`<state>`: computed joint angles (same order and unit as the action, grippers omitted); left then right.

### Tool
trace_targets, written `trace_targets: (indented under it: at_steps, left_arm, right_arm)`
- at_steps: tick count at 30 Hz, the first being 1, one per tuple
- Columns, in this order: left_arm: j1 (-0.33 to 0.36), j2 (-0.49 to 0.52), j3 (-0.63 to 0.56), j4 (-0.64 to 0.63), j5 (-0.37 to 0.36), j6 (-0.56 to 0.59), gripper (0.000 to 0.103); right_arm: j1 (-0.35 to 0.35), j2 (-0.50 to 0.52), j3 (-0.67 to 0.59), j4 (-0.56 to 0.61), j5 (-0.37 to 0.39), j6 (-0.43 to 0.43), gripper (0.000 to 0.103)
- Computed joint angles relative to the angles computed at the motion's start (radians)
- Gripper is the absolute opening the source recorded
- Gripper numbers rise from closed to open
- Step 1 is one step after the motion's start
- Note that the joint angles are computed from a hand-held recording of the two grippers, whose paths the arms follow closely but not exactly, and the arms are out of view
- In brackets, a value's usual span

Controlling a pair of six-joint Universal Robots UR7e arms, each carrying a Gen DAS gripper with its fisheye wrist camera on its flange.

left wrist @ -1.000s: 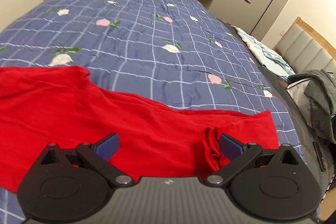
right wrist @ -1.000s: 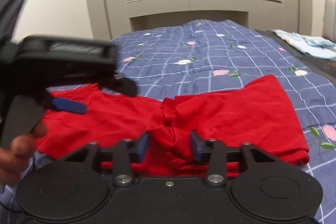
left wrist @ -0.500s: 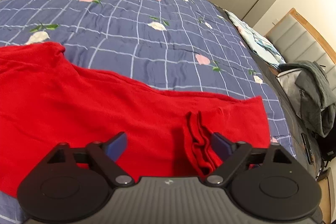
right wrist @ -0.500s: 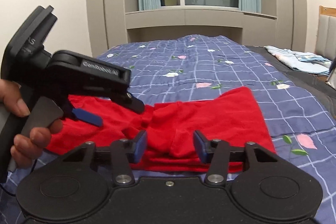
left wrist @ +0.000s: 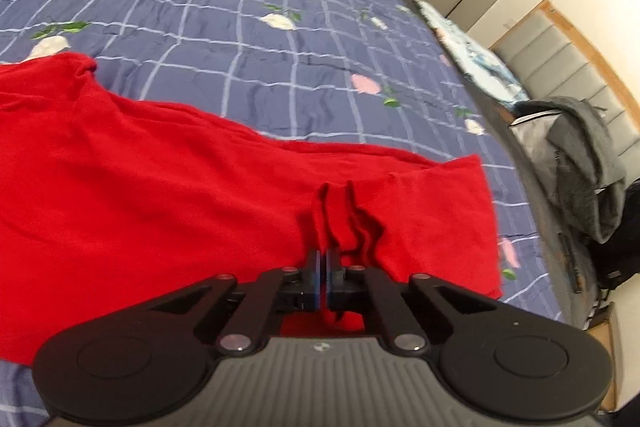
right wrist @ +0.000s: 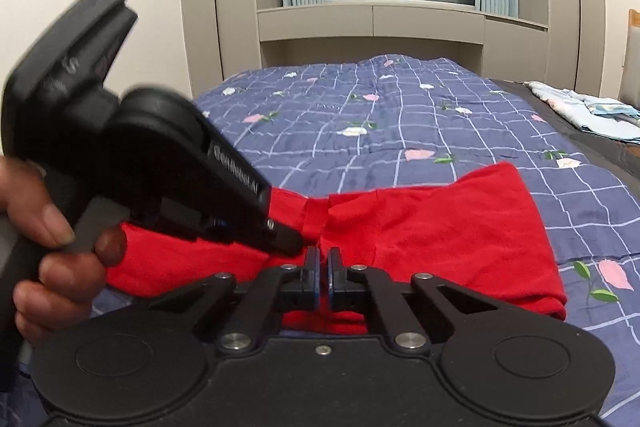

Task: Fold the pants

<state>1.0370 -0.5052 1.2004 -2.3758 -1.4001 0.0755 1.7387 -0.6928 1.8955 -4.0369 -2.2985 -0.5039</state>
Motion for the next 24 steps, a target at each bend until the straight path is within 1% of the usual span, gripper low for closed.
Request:
trace_targets:
  at_steps: [4,5,6,7,8,9,10,13,15,16,17,19,20,22,23,24]
  left_arm:
    - [0.013,-0.01,0.003,-0.006,-0.017,-0.03,0.002]
    - [0.016,-0.011,0.001,-0.003,-0.019,-0.033,0.004]
    - [0.018,-0.013,0.0,-0.004,-0.02,-0.039,0.009]
    - [0.02,-0.014,-0.002,-0.003,-0.021,-0.041,0.022]
    - [0.021,-0.014,-0.006,0.0,-0.017,-0.046,0.031]
    - [0.022,-0.013,-0.009,-0.002,-0.012,-0.051,0.045]
    - [0.023,-0.011,-0.011,-0.006,-0.011,-0.058,0.049]
    - [0.026,0.0,-0.033,0.011,-0.024,-0.073,0.05]
    - [0.025,0.011,-0.049,0.033,-0.031,-0.073,0.057]
    - [0.023,0.017,-0.056,0.042,-0.033,-0.069,0.058]
    - [0.021,0.022,-0.062,0.051,-0.031,-0.065,0.058]
    - [0.018,0.033,-0.076,0.071,-0.028,-0.06,0.058]
    - [0.016,0.036,-0.077,0.076,-0.027,-0.059,0.058]
    - [0.014,0.042,-0.082,0.084,-0.03,-0.054,0.058]
    - [0.012,0.044,-0.083,0.085,-0.034,-0.052,0.06]
    - [0.012,0.045,-0.082,0.085,-0.042,-0.049,0.065]
  right_arm:
    - [0.007,0.002,0.0,0.01,0.029,-0.001,0.002]
    - [0.007,0.006,-0.002,0.013,0.03,-0.002,0.002]
    - [0.004,0.006,-0.001,0.022,0.032,0.008,0.002]
    - [0.001,0.005,0.001,0.035,0.035,0.021,0.002]
    - [-0.002,0.004,0.003,0.043,0.037,0.029,0.002]
    - [-0.003,0.005,0.003,0.047,0.038,0.032,0.002]
    - [-0.004,0.007,0.002,0.048,0.039,0.034,0.002]
    - [-0.007,0.015,-0.005,0.058,0.038,0.033,0.003]
    - [-0.01,0.015,-0.007,0.073,0.034,0.037,0.005]
    - [-0.01,0.012,-0.003,0.073,0.036,0.039,0.01]
    - [-0.009,0.01,0.002,0.067,0.039,0.037,0.014]
    - [-0.006,0.002,0.02,0.035,0.045,0.023,0.027]
    - [-0.003,-0.001,0.031,0.013,0.041,0.011,0.031]
    - [0.001,-0.01,0.056,-0.038,0.024,-0.01,0.047]
    - [0.001,-0.015,0.067,-0.07,0.007,-0.017,0.051]
    - [0.0,-0.019,0.075,-0.105,-0.012,-0.024,0.056]
